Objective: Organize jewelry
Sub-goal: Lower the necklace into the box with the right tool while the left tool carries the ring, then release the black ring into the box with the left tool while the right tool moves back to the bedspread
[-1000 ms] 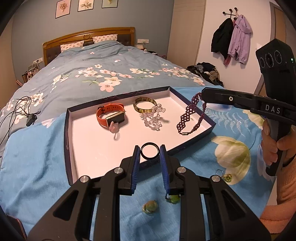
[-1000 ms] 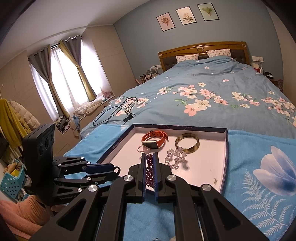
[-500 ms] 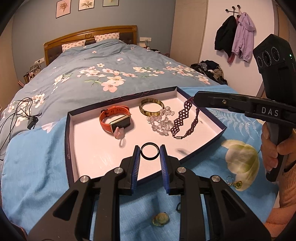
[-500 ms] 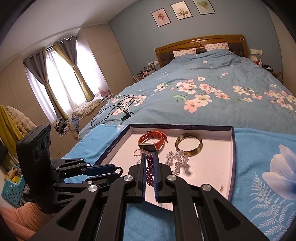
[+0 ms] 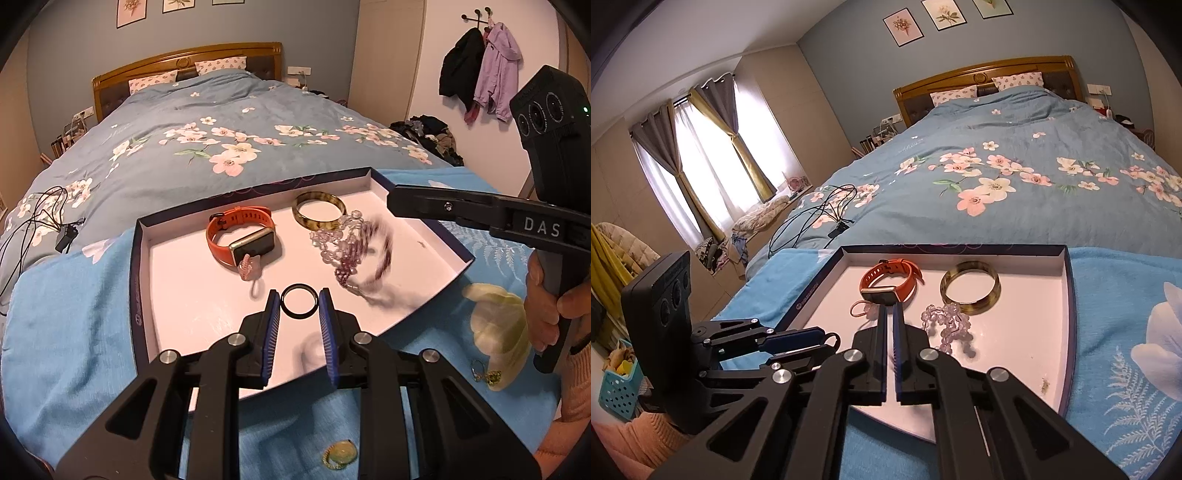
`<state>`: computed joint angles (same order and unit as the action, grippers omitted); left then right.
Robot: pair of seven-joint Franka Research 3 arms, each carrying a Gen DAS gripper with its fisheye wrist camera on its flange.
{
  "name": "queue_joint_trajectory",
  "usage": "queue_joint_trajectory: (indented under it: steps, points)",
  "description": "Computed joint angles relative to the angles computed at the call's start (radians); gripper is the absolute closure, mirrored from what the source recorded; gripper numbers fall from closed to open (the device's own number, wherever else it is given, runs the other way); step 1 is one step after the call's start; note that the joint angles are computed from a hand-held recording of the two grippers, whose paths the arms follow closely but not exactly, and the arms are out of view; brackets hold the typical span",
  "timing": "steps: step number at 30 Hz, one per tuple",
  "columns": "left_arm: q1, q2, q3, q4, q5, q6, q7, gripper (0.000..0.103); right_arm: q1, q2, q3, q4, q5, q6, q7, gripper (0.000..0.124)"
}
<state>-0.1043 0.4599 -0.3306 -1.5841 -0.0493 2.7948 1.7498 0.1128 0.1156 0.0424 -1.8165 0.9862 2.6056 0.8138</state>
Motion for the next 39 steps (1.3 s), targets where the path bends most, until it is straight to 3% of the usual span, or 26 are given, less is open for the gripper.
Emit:
queue_joint_trajectory:
  steps: [7, 11, 15, 21, 28, 39]
  points:
    - [-0.012, 0.037, 0.015, 0.053, 0.015, -0.04, -0.026, 0.081, -0.003, 0.019, -0.001, 0.016, -0.031, -0.008, 0.032, 0.122]
    - [-0.018, 0.048, 0.019, 0.065, 0.025, -0.05, -0.032, 0.081, 0.0, 0.029, -0.011, 0.017, -0.128, -0.021, 0.105, 0.117]
    - [-0.017, 0.062, 0.017, 0.086, 0.028, -0.072, -0.028, 0.081, -0.003, 0.044, -0.017, 0.024, -0.23, -0.073, 0.169, 0.116]
    - [-0.02, 0.086, 0.019, 0.121, 0.028, -0.111, -0.018, 0.081, -0.008, 0.047, -0.009, 0.03, -0.29, -0.167, 0.155, 0.116]
    - [-0.035, 0.12, 0.033, 0.173, 0.038, -0.158, -0.025, 0.081, 0.0, 0.097, -0.011, 0.081, -0.357, -0.212, 0.223, 0.113]
    - [-0.07, 0.203, 0.062, 0.311, 0.071, -0.235, -0.054, 0.081, 0.013, 0.145, -0.006, 0.125, -0.433, -0.131, 0.294, 0.113]
